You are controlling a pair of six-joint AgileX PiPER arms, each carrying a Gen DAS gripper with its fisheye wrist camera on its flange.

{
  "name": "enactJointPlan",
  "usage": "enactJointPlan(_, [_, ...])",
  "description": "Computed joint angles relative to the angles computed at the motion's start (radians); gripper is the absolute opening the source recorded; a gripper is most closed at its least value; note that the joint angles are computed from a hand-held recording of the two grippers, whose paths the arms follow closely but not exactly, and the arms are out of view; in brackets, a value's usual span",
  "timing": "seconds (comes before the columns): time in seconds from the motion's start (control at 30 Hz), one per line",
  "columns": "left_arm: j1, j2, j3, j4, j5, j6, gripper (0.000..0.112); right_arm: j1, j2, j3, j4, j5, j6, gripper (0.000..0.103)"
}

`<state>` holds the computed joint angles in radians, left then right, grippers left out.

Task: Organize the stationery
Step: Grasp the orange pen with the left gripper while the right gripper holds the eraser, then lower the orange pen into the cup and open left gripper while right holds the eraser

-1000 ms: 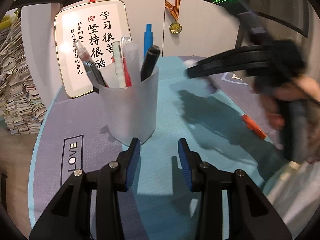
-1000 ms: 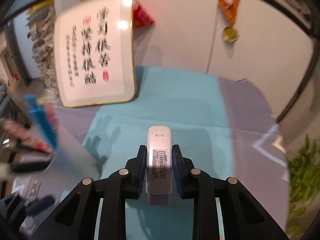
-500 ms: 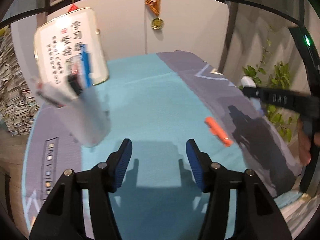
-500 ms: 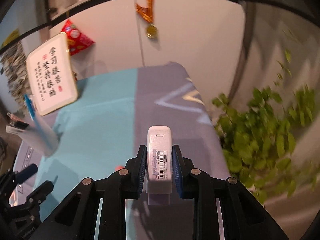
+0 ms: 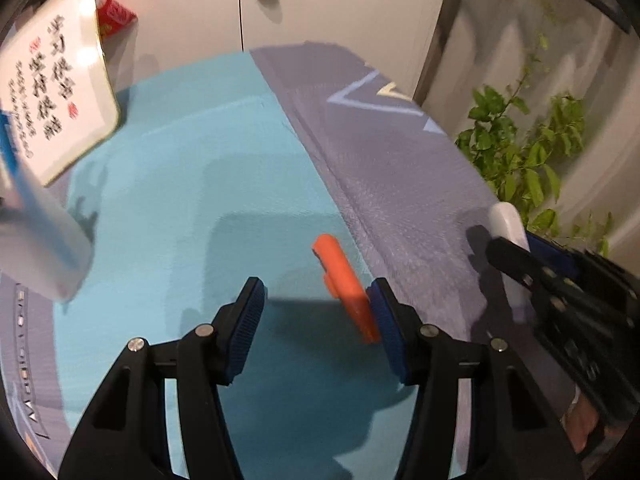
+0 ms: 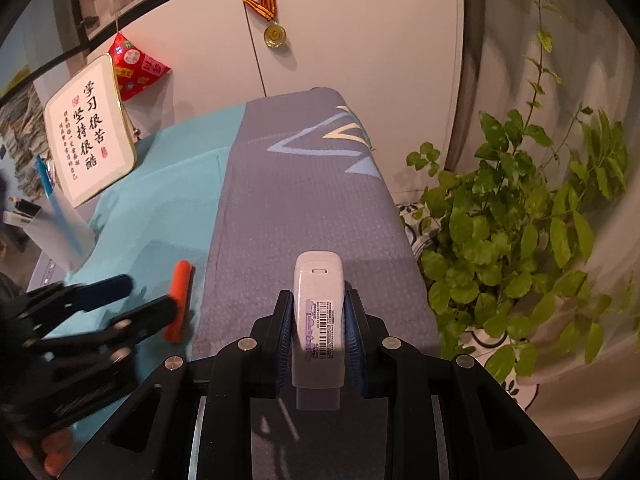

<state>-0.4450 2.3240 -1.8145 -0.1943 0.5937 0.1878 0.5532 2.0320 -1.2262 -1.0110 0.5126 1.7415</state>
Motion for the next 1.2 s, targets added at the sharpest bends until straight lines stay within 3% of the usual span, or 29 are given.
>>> enactJointPlan(0.07, [-0.014, 0.023, -0.031, 0.052, -0.008, -0.054, 0.052, -0.004, -0.007, 0.018, -0.028, -0.016, 0.029, 0.026])
enactJointPlan(0.17, [-0.033, 0.042, -0.059, 0.144, -0.023, -0.124, 0.041, -0.008, -0.010, 0.033, -0.058, -0.033, 0.058, 0.026])
enactJointPlan(0.23, [-0.035, 0.049, -0.073, 0.132, -0.020, -0.101, 0.017, -0.012, -0.009, 0.035, -0.063, -0.046, 0.059, 0.026])
enactJointPlan(0.27, [-0.035, 0.053, -0.081, 0.118, -0.013, -0.081, 0.012, -0.015, -0.007, 0.036, -0.065, -0.054, 0.060, 0.026])
enactJointPlan(0.43, [-0.028, 0.040, -0.065, 0.054, 0.000, -0.005, 0.011, -0.019, -0.010, 0.046, -0.093, -0.074, 0.084, 0.026])
enactJointPlan(0.77, [0.036, -0.132, 0.178, -0.111, -0.126, 0.196, 0.012, 0.009, -0.009, 0.010, -0.073, -0.046, 0.047, 0.026])
enactJointPlan(1.03, [0.128, -0.280, 0.374, -0.394, -0.231, 0.492, 0.012, 0.053, 0.020, -0.104, 0.016, 0.008, -0.089, 0.026])
enactJointPlan(1.2, [0.200, -0.344, 0.448, -0.610, -0.247, 0.711, 0.012, 0.090, 0.055, -0.211, 0.090, 0.054, -0.199, 0.026])
